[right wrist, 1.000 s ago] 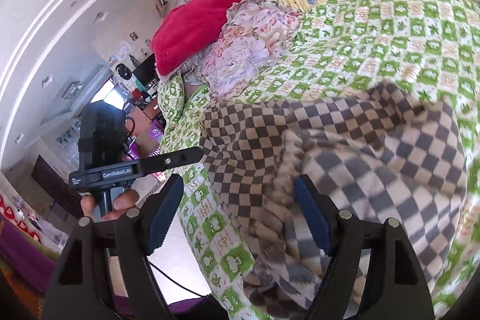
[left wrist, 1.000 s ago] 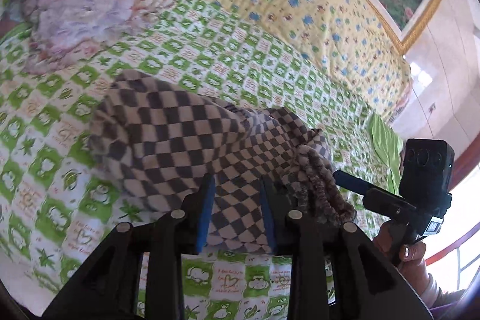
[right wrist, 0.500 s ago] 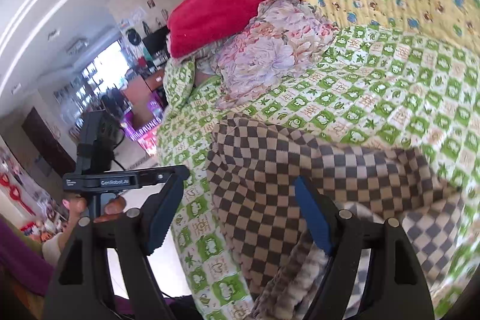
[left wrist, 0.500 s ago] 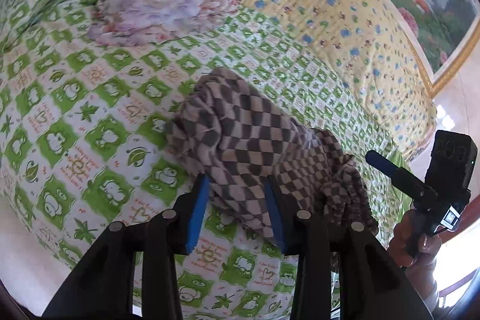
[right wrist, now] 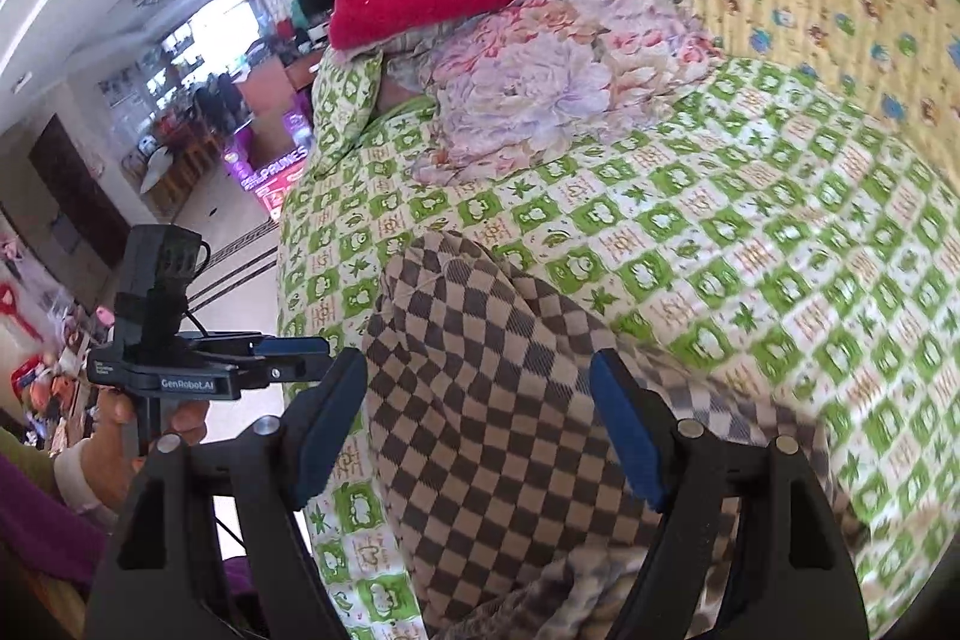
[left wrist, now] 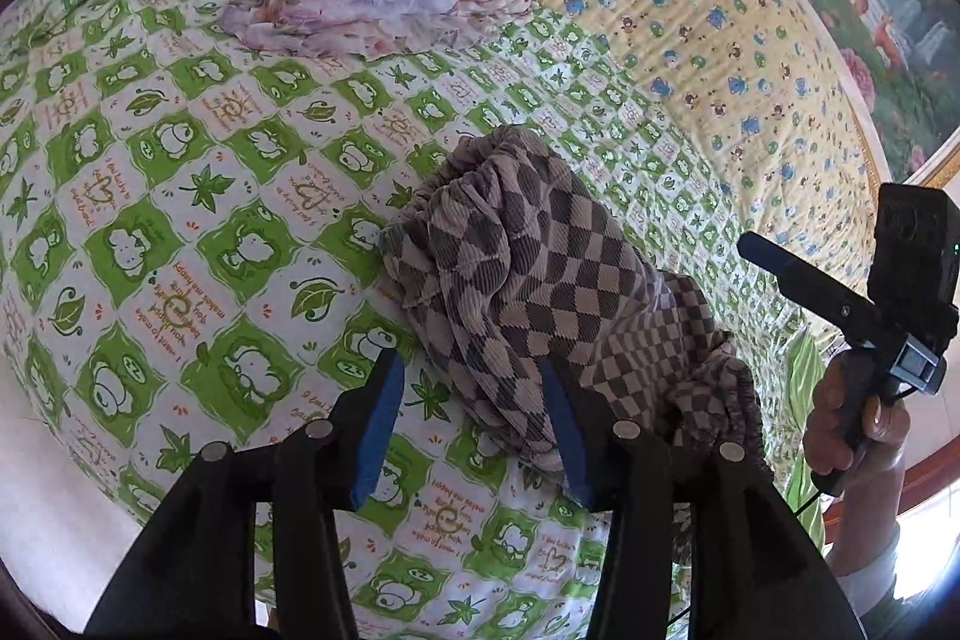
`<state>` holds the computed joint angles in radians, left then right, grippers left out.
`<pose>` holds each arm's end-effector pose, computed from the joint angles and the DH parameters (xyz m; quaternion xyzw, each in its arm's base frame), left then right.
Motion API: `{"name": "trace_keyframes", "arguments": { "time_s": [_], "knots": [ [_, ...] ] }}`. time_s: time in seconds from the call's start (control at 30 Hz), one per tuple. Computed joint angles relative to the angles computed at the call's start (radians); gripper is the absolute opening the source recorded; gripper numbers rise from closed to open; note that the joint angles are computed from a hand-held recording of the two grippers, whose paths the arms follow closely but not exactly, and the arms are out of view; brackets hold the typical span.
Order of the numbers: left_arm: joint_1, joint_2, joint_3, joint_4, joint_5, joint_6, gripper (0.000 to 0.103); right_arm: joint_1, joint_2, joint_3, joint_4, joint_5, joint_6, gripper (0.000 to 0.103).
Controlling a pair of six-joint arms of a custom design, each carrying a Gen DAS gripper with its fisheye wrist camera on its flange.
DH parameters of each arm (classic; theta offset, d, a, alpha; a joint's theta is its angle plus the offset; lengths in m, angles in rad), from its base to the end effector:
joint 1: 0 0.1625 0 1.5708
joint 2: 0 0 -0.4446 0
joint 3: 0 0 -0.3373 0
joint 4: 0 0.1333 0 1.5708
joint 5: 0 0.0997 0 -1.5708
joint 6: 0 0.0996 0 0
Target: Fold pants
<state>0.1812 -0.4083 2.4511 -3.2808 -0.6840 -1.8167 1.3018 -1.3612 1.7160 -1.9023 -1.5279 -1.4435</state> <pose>-0.2851 -0.2662 -0.0534 -0.1193 0.8856 -0.4277 0.1359 -0.0019 -0.5245 0.3784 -0.5537 0.8324 -0.0086 0.0228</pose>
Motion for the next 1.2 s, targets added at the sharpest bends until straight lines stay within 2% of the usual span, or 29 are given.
{"name": "trace_keyframes", "arguments": {
  "time_s": [0.2,0.4,0.63,0.73,0.87,0.93,1.03,1.2],
  "knots": [
    [0.04,0.013,-0.006,-0.07,-0.005,0.056,0.049,0.065,0.074,-0.044,0.012,-0.071,-0.012,0.076],
    [0.089,0.03,-0.022,-0.127,-0.015,0.095,0.049,0.126,0.192,-0.093,-0.001,-0.212,-0.022,0.076],
    [0.157,0.071,-0.037,-0.248,-0.051,0.168,0.049,0.161,0.323,-0.169,0.064,-0.321,-0.02,0.072],
    [0.185,0.085,-0.054,-0.273,-0.065,0.194,0.049,0.167,0.388,-0.245,0.157,-0.34,0.035,0.071],
    [0.213,0.126,-0.051,-0.383,-0.085,0.223,0.051,0.169,0.484,-0.402,0.375,-0.356,0.127,0.071],
    [0.221,0.145,-0.044,-0.442,-0.088,0.235,0.053,0.165,0.532,-0.496,0.501,-0.34,0.171,0.071],
    [0.223,0.16,-0.038,-0.484,-0.089,0.254,0.053,0.157,0.582,-0.595,0.618,-0.313,0.205,0.071],
    [0.238,0.154,-0.051,-0.457,-0.077,0.258,0.053,0.167,0.574,-0.497,0.476,-0.37,0.197,0.071]
  ]
}}
